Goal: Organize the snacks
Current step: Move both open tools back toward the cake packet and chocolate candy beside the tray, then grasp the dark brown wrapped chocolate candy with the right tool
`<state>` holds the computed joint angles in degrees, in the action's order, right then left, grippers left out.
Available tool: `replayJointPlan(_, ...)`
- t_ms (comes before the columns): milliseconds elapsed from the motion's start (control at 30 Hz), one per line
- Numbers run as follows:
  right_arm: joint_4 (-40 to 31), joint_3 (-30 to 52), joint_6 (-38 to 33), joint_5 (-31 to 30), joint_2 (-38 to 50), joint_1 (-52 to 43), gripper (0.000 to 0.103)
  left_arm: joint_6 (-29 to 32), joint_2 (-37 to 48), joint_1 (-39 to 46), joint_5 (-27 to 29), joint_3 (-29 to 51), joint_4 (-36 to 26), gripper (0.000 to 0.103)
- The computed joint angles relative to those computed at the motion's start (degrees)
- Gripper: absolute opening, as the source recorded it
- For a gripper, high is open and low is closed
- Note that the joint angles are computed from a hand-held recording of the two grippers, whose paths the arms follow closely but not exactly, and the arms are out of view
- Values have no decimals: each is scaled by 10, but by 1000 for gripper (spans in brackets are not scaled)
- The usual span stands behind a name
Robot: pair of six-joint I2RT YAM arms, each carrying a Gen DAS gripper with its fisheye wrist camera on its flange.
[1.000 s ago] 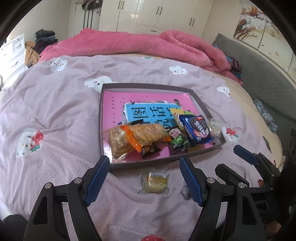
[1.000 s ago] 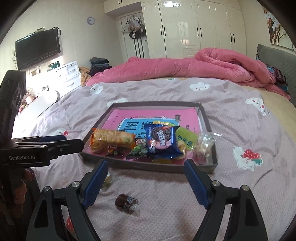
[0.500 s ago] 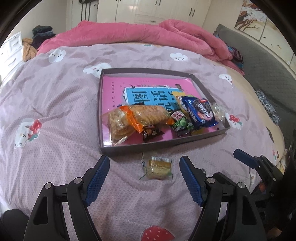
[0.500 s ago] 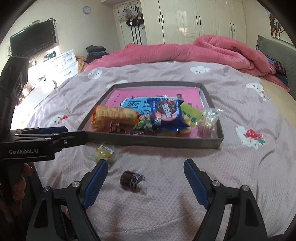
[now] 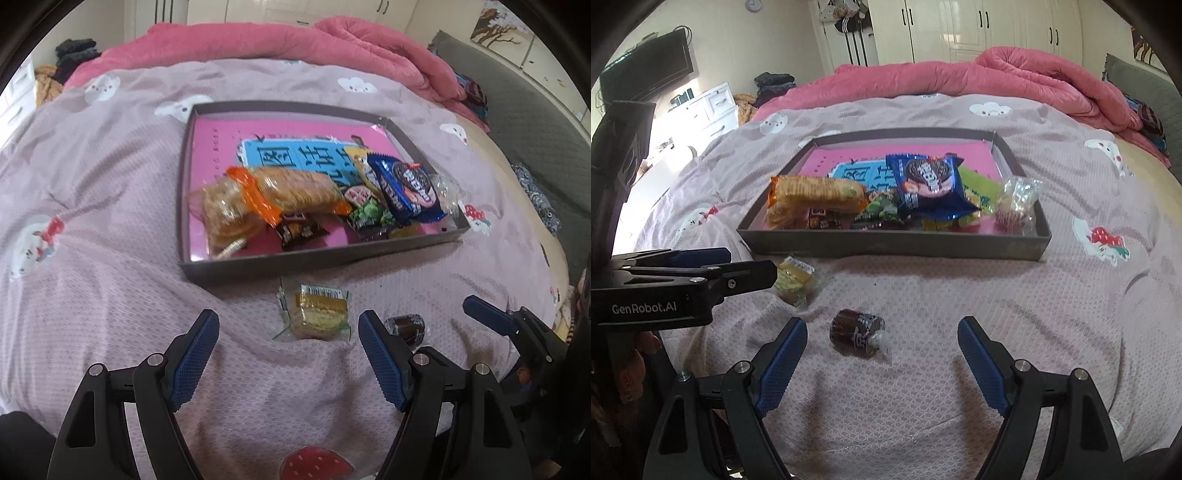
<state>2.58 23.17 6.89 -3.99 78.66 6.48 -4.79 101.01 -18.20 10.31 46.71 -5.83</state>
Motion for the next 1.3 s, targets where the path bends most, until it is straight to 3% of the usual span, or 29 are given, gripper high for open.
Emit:
replayJointPlan(167,19,3,5,8,33,11,82,-1,24,-3,9,13,-7,79)
replayJointPlan(367,45,12,12,2,80,12,67,-2,38,-10,14,21,-2,79)
replayJointPlan(533,62,18,14,-8,101,13,64,-3,47,-19,10,26,2,79)
replayJointPlan(833,71,25,-4,-20,120,17,39,-6,71,-21,17,41,7,79)
replayJointPlan(1300,43,28,-21,-9,99,-10,37,-8,95,-34,8,52,26,78)
